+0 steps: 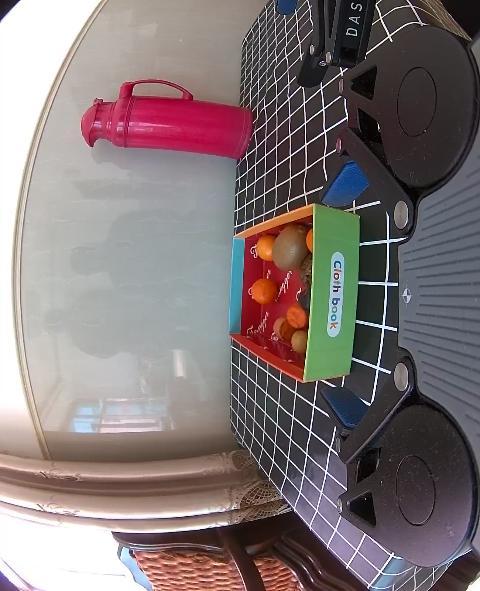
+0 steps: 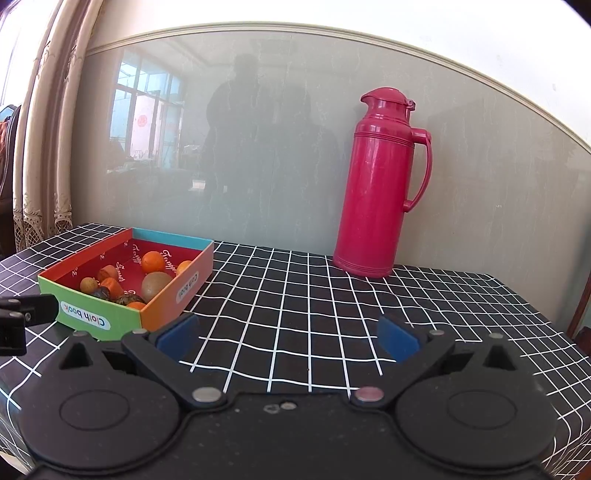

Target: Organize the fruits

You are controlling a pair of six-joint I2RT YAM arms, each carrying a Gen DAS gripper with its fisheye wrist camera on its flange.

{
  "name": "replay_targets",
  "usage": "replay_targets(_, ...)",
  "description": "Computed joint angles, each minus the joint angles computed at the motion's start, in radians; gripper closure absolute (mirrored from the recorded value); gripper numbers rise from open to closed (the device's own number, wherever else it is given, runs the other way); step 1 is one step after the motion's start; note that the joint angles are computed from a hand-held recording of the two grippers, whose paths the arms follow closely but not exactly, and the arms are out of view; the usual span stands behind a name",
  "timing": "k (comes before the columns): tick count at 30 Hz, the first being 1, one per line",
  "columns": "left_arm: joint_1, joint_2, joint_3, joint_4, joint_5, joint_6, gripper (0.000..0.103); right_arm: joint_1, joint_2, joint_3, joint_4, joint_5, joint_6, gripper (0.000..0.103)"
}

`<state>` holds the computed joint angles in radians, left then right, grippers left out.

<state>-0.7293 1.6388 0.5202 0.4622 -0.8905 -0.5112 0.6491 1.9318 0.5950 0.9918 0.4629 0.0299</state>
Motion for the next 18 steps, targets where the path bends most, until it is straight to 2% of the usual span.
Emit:
replay_targets(11,-0.002,0.004,-0.003,0.008,-0.010,0.003,0.000,0.000,0.002,0.001,0.001,0.001,0.003,0.000)
replay_targets(15,-0.004,-0.001,-0.032,0.079,0.003,0.031,0.000,-0.001,0.004,0.001,0.002,-0.001,0.003,0.000)
replay_targets(18,-0.005,-0.004,-0.029,0.063,-0.001,0.021,0.000,-0.001,0.005,0.000,0.004,-0.001,0.003,0.000)
